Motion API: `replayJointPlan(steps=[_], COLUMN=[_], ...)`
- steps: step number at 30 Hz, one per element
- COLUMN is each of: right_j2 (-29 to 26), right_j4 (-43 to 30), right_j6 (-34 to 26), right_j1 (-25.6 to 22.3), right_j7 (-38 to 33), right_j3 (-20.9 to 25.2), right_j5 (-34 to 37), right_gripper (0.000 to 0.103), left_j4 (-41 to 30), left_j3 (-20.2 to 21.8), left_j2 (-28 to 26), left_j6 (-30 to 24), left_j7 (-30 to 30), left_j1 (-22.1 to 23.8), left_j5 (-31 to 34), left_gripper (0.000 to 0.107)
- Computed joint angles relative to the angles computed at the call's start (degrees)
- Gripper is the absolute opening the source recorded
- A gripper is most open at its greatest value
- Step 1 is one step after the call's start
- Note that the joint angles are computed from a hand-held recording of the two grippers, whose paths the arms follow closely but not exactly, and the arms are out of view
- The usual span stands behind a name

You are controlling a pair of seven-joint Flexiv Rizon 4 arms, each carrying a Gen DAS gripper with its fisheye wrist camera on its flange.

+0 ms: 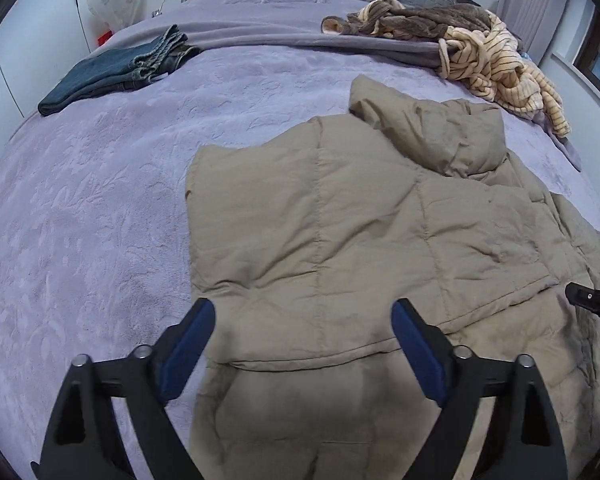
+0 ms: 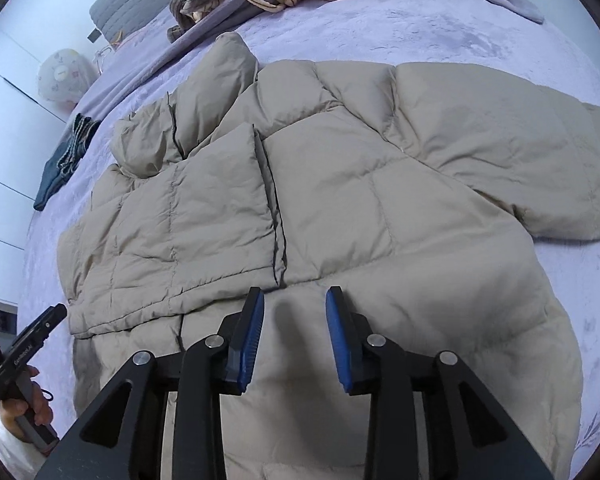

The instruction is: Fold large clothes

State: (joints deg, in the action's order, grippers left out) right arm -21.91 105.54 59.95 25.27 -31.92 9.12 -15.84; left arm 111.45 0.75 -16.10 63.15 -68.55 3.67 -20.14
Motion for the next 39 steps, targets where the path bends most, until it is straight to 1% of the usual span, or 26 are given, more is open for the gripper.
replayJointPlan(steps=[1, 3, 5, 6, 9, 10, 11, 13, 17, 18, 19, 21, 23, 24, 25, 27, 32, 34, 37, 39], right_j2=[0.51, 1.98, 3.18, 3.99, 6.15, 6.84, 7.61, 9.15, 12.16, 12.94, 13.70, 15.14, 16.41, 16.90, 17.32, 17.95, 18.45, 17.88, 16.72, 15.54], right_j4=[0.64, 2.42, 3.68, 4.64, 6.92, 7.76, 8.70, 10.64, 14.51, 15.75, 17.04, 18.93, 20.95, 21.72, 22.36, 23.72, 23.77, 22.64, 21.13, 19.11], right_j6=[0.41, 1.25, 1.60, 2.01, 2.79, 3.29, 3.93, 5.23, 8.35, 9.83, 11.48, 13.78, 16.09, 16.98, 17.64, 19.50, 19.12, 19.47, 22.44, 23.93], right_j1=[-0.17, -0.68, -1.19, -1.53, -2.69, -3.08, -3.56, -4.43, -6.47, -7.06, -7.57, -8.96, -9.96, -10.63, -11.19, -12.29, -15.55, -17.39, -20.17, -22.66], right_j7=[0.23, 0.42, 0.65, 0.75, 0.80, 0.87, 0.81, 0.82, 1.31, 1.59, 2.21, 2.00, 2.82, 2.55, 2.54, 2.85, -1.08, -5.33, -11.52, -16.85], right_j3=[0.13, 0.34, 0.53, 0.65, 0.98, 1.08, 1.21, 1.32, 1.40, 1.34, 1.18, 1.31, 0.77, 0.65, 0.46, 0.01, -0.27, -0.06, 0.19, 0.96], right_j5=[0.39, 0.99, 1.63, 1.98, 3.27, 3.73, 4.33, 5.24, 7.81, 8.58, 9.12, 11.56, 12.04, 12.81, 13.27, 14.14, 22.79, 30.02, 39.44, 46.17], right_gripper=[0.037, 0.038, 0.042, 0.045, 0.050, 0.055, 0.058, 0.072, 0.079, 0.087, 0.087, 0.087, 0.090, 0.095, 0.103, 0.103, 0.103, 0.103, 0.103, 0.103], left_j4=[-0.05, -0.80, -1.27, -1.72, -2.74, -3.35, -3.85, -4.45, -6.35, -7.15, -7.81, -8.35, -9.31, -9.77, -10.19, -11.27, -14.03, -14.87, -16.15, -17.05], left_j3=[-0.15, 0.45, 0.46, 0.52, 0.79, 0.78, 0.58, -0.34, -1.49, -1.35, -1.41, -2.55, -2.78, -2.97, -3.32, -3.64, -4.82, -5.15, -5.60, -6.01], left_j2=[0.37, 0.76, 1.05, 1.04, 1.14, 1.04, 0.85, 0.54, -0.79, -1.26, -1.67, -2.16, -2.70, -2.95, -3.20, -3.82, -5.52, -6.04, -6.89, -7.62], left_j6=[0.06, -0.88, -1.59, -2.10, -2.54, -3.22, -3.87, -5.14, -8.87, -9.61, -10.19, -11.59, -12.30, -12.52, -12.86, -13.52, -15.36, -15.47, -15.66, -16.24], left_j7=[-0.16, -2.54, -4.34, -5.48, -9.06, -10.25, -11.10, -11.47, -12.85, -13.82, -14.46, -13.22, -14.15, -14.49, -14.44, -15.23, -16.62, -16.95, -16.95, -16.58], left_j1=[-0.45, -2.01, -3.06, -3.64, -5.49, -6.05, -6.47, -6.88, -8.29, -9.06, -9.73, -10.00, -11.30, -11.92, -12.33, -13.34, -15.50, -16.36, -17.26, -17.65], left_j5=[0.38, 3.10, 4.65, 5.56, 8.94, 9.92, 10.46, 10.04, 9.91, 11.14, 12.02, 11.00, 11.66, 11.98, 11.85, 12.00, 11.34, 11.33, 11.15, 10.72], left_gripper=[0.092, 0.092, 0.093, 0.103, 0.103, 0.103, 0.103, 0.103, 0.103, 0.103, 0.103, 0.103, 0.103, 0.103, 0.103, 0.103, 0.103, 0.103, 0.103, 0.103])
